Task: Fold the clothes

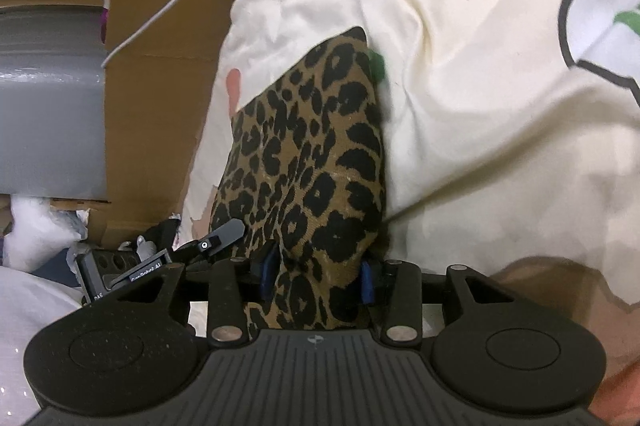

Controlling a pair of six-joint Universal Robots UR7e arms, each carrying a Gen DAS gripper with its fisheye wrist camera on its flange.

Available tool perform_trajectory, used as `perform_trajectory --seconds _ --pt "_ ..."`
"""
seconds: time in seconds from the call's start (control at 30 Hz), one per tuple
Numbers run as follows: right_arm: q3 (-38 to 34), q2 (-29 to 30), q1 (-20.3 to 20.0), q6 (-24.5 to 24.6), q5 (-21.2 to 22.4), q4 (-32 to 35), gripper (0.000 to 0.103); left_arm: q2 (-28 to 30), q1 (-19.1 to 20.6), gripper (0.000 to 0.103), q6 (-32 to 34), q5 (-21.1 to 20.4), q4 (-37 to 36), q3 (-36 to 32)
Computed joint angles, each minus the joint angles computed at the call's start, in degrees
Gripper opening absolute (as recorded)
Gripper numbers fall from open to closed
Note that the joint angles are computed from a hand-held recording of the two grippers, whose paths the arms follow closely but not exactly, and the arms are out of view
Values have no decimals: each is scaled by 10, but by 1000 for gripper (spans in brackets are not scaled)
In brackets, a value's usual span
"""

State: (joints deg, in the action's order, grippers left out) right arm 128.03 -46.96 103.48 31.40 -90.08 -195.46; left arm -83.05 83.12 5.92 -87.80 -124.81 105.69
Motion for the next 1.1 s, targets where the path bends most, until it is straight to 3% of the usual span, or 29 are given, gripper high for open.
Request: perform_trajectory --seconds 0.13,0.27,0.37,0.5,0.63,0.77,1.1 --pt "0 0 1 7 -12 0 42 8 -5 42 -4 21 18 -6" --pt "4 0 -1 25 -25 -9 42 25 10 48 -15 -6 34 -23" --pt "8 2 -3 39 -32 -19 42 36 20 47 -29 -26 45 -35" --pt "5 14 -3 44 -31 -32 42 40 10 42 -24 -16 50 -36" --pt "-8 21 6 45 -39 -15 21 30 -1 34 -24 1 31 -20" --pt "-21 14 22 29 -62 16 14 12 -21 28 -5 17 23 -6" --pt "-39 4 51 9 -94 47 9 -35 -56 26 16 52 -33 45"
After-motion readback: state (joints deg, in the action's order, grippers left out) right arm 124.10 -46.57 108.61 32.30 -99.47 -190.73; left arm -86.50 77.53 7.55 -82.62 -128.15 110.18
